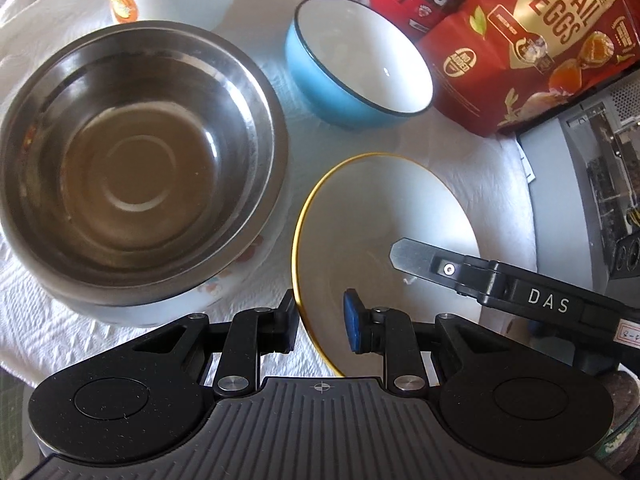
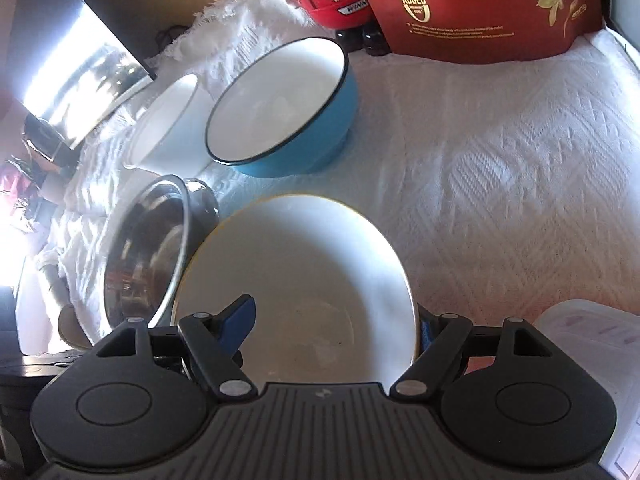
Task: Organize plates and bowls
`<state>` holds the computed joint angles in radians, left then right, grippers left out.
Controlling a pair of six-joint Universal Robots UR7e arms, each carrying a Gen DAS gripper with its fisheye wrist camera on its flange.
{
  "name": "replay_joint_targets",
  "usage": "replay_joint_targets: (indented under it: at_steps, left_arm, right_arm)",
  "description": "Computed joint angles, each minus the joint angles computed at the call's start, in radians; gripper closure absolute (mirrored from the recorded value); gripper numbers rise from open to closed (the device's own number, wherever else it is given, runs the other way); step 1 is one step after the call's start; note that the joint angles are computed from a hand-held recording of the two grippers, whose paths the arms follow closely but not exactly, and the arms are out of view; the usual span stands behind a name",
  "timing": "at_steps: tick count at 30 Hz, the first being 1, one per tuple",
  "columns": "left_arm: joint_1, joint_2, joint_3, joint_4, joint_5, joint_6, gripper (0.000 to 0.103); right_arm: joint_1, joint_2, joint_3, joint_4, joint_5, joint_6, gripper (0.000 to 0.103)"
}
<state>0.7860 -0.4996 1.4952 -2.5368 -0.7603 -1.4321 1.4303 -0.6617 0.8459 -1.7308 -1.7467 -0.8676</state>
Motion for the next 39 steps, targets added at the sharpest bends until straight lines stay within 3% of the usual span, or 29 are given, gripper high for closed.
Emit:
replay_joint_targets:
  at_steps: [6,9,14,19,24,30,32,39]
  left_arm:
    - [-0.017,-0.011,-0.025,0.1,0.026,-0.034,0.078]
    - [-0.029,-0.023,-0.036,0.157,0.075,-0.067,0.078]
    - [-0.042,-0.058,-0.022,0.156,0.21,-0.046,0.078]
    - [-0.008,-0.091,-0.028,0.095,0.251,0.041,0.078]
    - [0.077,-0.101,-0.056,-0.072,0.19,0.229,0.078]
    - [0.158,-0.075,-0.174,0.074,0.14,0.306,0.077]
    - [0.18,-0.062,-0.199,0.074,0.112,0.357,0.077]
    - [0.236,-0.026,-0.255,0.037,0.028,0.502,0.078]
  right_arm:
    - [-0.007,-0.007,0.004,-0.012,0.024,0.001,0.024]
    - [-0.007,-0.016,0.016,-0.048,0.033,-0.019,0.024]
    - [-0.009,0.008,-0.052,-0.049,0.095,-0.006,0.023]
    - [0.004,0.048,-0.108,-0.067,0.13,0.059,0.022]
    - [0.03,0.068,-0.105,-0.13,0.136,0.127,0.019]
    - [0.065,0.12,-0.159,-0.135,0.085,0.243,0.019]
    - [0.077,0.135,-0.152,-0.182,0.05,0.267,0.019]
    - [0.108,0.272,-0.274,-0.183,-0.061,0.33,0.019]
